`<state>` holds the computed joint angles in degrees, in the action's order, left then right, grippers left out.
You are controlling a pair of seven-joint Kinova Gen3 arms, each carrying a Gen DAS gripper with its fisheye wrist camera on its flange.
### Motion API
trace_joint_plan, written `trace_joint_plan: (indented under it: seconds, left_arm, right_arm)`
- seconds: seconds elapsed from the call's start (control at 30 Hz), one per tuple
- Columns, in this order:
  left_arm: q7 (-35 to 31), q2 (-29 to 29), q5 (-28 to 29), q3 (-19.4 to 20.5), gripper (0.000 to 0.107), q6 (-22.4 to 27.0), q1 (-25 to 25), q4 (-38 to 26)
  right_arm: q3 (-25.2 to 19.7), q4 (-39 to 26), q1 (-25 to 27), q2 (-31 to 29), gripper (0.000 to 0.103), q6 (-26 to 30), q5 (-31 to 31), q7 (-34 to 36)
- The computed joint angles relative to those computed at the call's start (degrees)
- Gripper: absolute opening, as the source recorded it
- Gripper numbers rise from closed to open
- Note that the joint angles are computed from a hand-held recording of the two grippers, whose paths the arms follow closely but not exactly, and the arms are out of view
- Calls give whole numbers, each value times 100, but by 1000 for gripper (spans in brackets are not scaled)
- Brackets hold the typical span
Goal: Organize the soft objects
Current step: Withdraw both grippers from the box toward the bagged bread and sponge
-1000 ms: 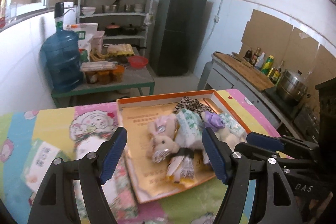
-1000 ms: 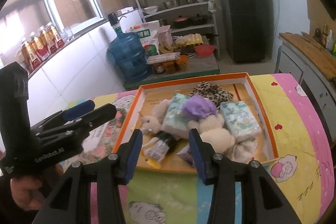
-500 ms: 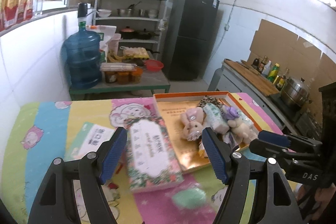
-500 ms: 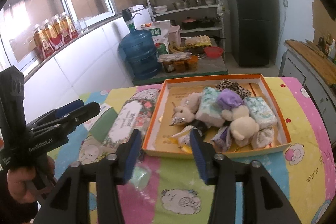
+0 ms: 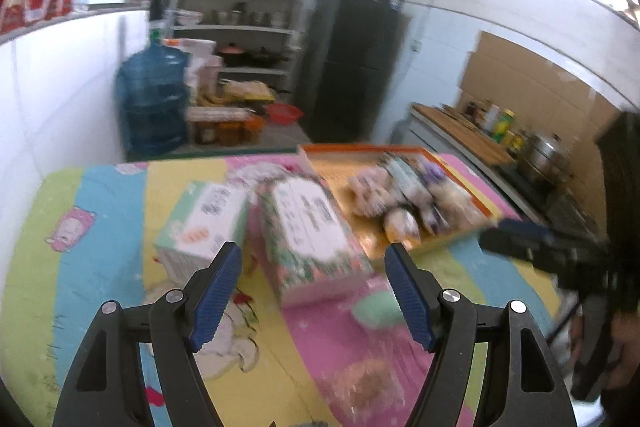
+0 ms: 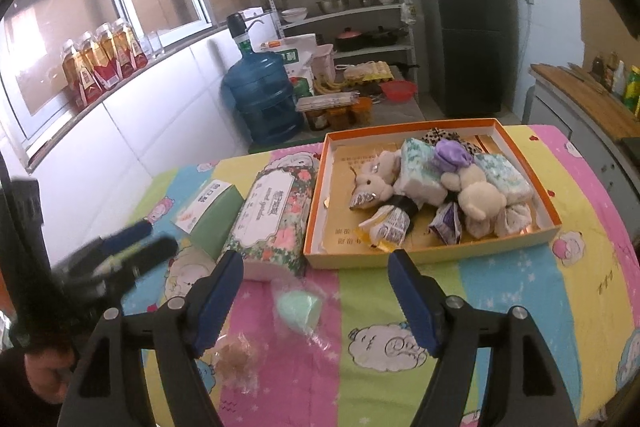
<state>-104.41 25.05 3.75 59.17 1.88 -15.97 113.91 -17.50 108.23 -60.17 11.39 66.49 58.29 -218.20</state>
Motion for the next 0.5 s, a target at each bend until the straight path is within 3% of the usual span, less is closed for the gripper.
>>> trace_joint_plan:
  seconds: [0.13,0.2,0.5]
  left_arm:
    - [-932,1014,-320,1038,75,424,-802,122]
    - [-1308,1465,-551,1279,75,654,-964,125]
    - [-2387,2523,-165,1448,75,1247,-973,-210]
  right_arm:
    - [-18,-217,-180,178,75,283,-111,-84]
    - [-9,-362,-278,294,75,432,-231,-37]
    - [109,-603,-719,533,75,910,-570,-165]
